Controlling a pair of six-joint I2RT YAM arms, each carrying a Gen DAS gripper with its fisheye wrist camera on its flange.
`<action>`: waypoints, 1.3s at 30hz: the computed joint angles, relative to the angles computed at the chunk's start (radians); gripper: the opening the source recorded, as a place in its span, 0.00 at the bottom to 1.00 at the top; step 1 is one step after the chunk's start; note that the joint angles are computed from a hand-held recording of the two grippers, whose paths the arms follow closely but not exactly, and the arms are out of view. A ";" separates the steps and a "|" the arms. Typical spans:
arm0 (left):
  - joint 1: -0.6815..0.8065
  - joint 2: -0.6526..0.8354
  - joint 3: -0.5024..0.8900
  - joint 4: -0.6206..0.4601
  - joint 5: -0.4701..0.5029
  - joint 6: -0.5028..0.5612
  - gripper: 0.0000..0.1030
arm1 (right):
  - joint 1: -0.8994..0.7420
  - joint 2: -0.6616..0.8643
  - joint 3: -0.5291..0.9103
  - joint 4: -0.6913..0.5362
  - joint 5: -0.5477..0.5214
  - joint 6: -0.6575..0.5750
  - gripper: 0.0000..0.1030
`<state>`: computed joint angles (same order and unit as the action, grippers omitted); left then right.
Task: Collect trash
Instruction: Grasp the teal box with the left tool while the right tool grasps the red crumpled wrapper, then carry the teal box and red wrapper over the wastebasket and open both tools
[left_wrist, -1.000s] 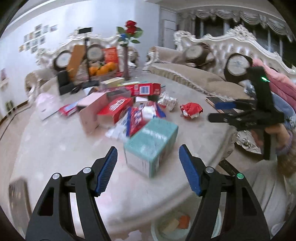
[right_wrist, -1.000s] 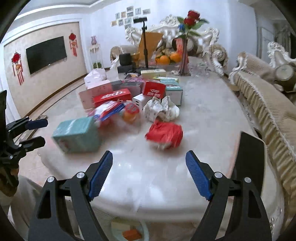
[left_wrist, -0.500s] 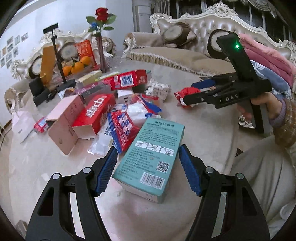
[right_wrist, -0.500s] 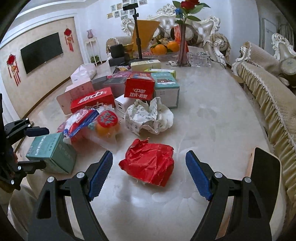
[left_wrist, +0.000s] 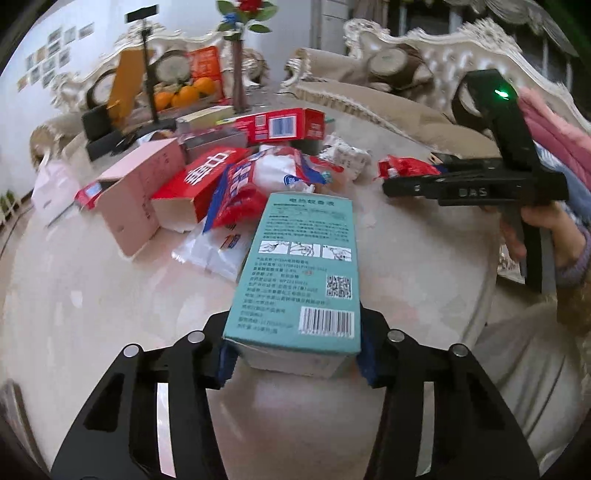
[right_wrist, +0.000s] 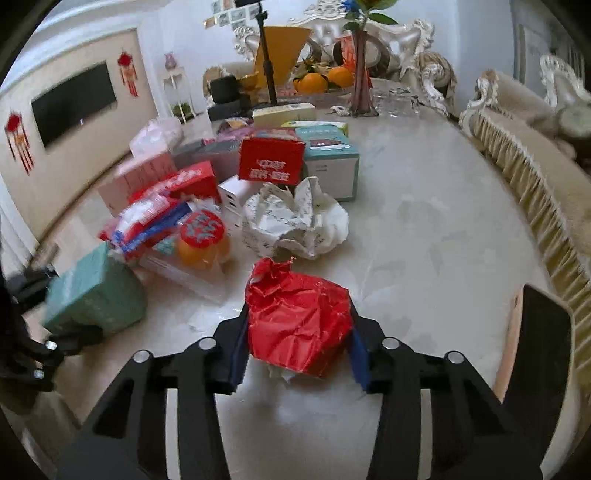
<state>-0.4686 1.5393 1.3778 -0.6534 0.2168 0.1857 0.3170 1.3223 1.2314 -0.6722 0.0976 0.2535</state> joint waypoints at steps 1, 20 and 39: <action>0.000 -0.010 -0.011 0.005 -0.005 -0.015 0.48 | 0.013 -0.018 -0.007 0.001 0.021 0.007 0.41; -0.183 -0.661 -0.362 -0.231 -0.147 -0.282 0.48 | 0.849 -0.294 -0.148 -0.234 0.500 0.566 0.41; -0.400 -0.518 -0.764 -0.007 -0.254 -0.492 0.85 | 0.893 -0.148 -0.452 -0.119 0.332 0.846 0.67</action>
<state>-0.8683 1.0217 0.6137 -0.6605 -0.0371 -0.3068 1.2103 1.1747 0.7790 -0.7910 0.4296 1.0993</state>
